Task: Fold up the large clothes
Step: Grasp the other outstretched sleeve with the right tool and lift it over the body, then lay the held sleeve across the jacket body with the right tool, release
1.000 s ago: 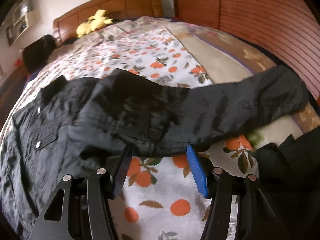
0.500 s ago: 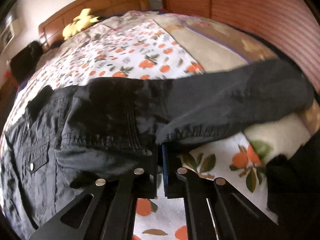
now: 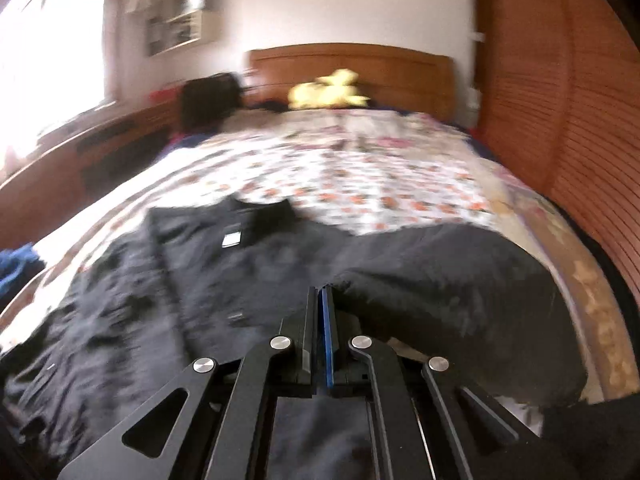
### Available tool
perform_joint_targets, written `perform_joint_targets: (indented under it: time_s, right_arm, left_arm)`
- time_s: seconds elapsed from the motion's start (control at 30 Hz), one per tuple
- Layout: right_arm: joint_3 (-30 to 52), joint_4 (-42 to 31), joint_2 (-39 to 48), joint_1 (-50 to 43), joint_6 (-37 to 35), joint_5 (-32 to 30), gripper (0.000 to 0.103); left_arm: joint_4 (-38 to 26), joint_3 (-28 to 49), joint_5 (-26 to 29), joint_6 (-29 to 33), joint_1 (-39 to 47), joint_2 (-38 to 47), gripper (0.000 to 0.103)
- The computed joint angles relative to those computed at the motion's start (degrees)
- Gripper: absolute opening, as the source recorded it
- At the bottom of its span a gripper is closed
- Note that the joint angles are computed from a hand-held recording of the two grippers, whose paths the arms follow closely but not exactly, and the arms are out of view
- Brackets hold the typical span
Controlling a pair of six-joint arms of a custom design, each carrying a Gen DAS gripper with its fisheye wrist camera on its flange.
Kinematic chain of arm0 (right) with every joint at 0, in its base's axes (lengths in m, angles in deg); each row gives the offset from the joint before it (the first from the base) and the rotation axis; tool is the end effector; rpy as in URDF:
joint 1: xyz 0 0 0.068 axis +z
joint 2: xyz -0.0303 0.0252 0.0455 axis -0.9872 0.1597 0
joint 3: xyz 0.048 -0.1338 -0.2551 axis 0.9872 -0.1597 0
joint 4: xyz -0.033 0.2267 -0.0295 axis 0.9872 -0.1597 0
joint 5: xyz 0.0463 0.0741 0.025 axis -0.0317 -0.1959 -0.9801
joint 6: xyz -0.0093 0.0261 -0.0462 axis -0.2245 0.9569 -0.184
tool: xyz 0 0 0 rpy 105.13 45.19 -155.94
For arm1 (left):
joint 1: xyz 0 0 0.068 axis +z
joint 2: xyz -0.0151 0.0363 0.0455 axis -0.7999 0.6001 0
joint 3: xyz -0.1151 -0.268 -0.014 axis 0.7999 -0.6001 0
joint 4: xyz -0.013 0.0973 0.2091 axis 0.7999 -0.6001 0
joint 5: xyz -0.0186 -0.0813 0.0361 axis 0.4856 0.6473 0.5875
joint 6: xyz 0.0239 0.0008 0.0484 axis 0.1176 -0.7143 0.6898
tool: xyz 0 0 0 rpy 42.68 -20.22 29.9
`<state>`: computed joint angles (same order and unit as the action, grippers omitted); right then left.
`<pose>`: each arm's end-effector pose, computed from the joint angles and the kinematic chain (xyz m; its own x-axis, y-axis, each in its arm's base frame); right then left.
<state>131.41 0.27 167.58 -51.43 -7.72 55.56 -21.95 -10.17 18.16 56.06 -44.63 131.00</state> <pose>0.2849 0.1380 0.1604 -0.5883 0.1718 -0.7902 0.2672 0.9636 0.0107 0.3494 0.0247 0.0711 -0.2601 0.2916 -0.9205 0.7379 0.6748 0.0053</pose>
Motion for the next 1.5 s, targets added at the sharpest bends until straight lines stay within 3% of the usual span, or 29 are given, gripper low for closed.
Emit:
perform_joint_targets:
  time_s: [0.27, 0.5, 0.53, 0.6, 0.73, 0.8, 0.9, 1.07, 1.4, 1.43, 1.5]
  right_arm:
    - [8.06, -9.52, 7.73, 5.04, 4.47, -6.01, 0.000]
    - [7.76, -17.44, 2.65, 9.75, 8.76, -0.41, 0.003]
    - [7.35, -18.52, 1.32, 9.68, 9.35, 0.43, 0.006]
    - [7.01, -21.53, -0.76, 8.97, 11.30, 3.01, 0.036]
    - [4.57, -23.21, -2.50, 6.22, 12.89, 5.20, 0.042]
    - [2.67, -22.57, -2.20, 4.12, 13.80, 4.42, 0.053]
    - [-0.55, -20.30, -1.26, 1.50, 14.39, 2.21, 0.060]
    - [-5.96, -13.36, 0.93, -0.05, 14.66, -1.40, 0.061]
    - [-4.84, -11.54, 8.75, -0.31, 16.46, -4.19, 0.060]
    - [-4.80, -11.29, 9.42, -0.46, 16.28, -4.88, 0.057]
    - [-4.96, -9.81, 11.02, -0.83, 14.97, -7.77, 0.018]
  left_arm:
    - [0.51, -0.19, 0.15, -0.20, 0.09, 0.08, 0.100]
    - [0.03, -0.29, 0.91, 0.26, 0.71, -0.25, 0.101]
    - [-0.40, -0.31, 1.21, 0.53, 0.95, -0.52, 0.101]
    - [-1.62, -0.27, 1.90, 1.37, 1.49, -1.07, 0.101]
    - [-4.53, -0.34, 3.49, 3.64, 2.87, -2.49, 0.101]
    - [-6.47, -0.27, 4.23, 5.06, 3.58, -3.27, 0.101]
    - [-8.43, -0.41, 5.37, 6.84, 4.63, -4.15, 0.101]
    - [-11.83, 0.20, 6.55, 9.48, 6.11, -4.79, 0.101]
    - [-15.07, 1.08, 7.86, 11.57, 8.43, -5.51, 0.100]
    - [-14.99, 0.90, 7.95, 11.71, 8.59, -5.62, 0.100]
    - [-14.92, 0.81, 7.99, 11.89, 8.75, -5.69, 0.101]
